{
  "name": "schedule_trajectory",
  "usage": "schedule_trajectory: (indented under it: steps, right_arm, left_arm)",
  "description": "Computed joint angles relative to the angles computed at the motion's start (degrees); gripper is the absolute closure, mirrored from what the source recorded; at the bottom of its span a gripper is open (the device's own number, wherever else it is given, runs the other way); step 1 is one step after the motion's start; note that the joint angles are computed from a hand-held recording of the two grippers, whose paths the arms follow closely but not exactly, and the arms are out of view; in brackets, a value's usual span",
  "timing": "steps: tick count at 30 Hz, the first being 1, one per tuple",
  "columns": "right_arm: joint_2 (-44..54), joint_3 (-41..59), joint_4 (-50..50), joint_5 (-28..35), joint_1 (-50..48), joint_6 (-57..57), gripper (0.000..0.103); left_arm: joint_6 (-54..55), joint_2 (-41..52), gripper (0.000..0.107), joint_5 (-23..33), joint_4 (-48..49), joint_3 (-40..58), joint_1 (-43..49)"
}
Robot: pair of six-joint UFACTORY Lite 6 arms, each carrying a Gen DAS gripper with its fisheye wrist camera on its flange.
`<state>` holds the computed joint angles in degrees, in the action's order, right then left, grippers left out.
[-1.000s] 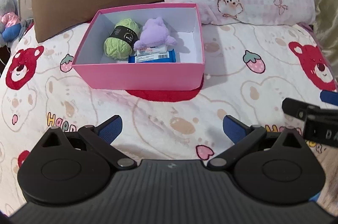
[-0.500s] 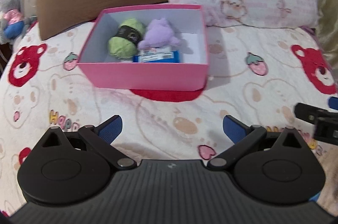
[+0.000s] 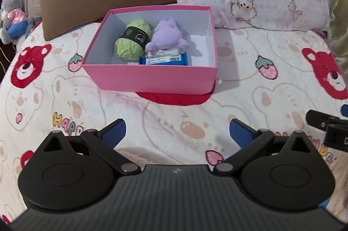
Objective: Organize objects
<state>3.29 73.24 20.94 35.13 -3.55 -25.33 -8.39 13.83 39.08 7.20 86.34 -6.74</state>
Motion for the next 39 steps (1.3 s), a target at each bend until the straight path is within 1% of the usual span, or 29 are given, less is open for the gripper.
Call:
schedule_trajectory:
  steps: [2, 4, 19, 24, 33, 39]
  right_arm:
    - [0.00, -0.10, -0.61, -0.25, 0.20, 0.00, 0.007]
    - [-0.24, -0.45, -1.32, -0.63, 0.65, -0.05, 0.007]
    - [-0.63, -0.88, -1.34, -0.39, 1.32, -0.46, 0.007]
    - [-0.58, -0.73, -1.56, -0.27, 1.31, -0.23, 0.007]
    - [-0.94, -1.07, -2.02, -0.02, 2.12, 0.11, 0.007]
    - [-0.99, -1.32, -1.88, -0.23, 2.22, 0.12, 0.007]
  left_arm:
    - [-2.95, -0.06, 0.004, 0.18, 5.00, -0.36, -1.28]
    - [-3.70, 0.08, 0.004, 0.71, 6.32, -0.33, -1.74]
    - [0.57, 0.70, 0.004, 0.35, 1.30, -0.01, -0.22]
    - [-2.37, -0.01, 0.004, -0.74, 2.87, -0.63, -0.61]
    - [-2.28, -0.40, 0.004, 0.00, 2.04, -0.22, -0.72]
    - [-1.75, -2.65, 0.004, -0.52, 2.18, -2.01, -1.55]
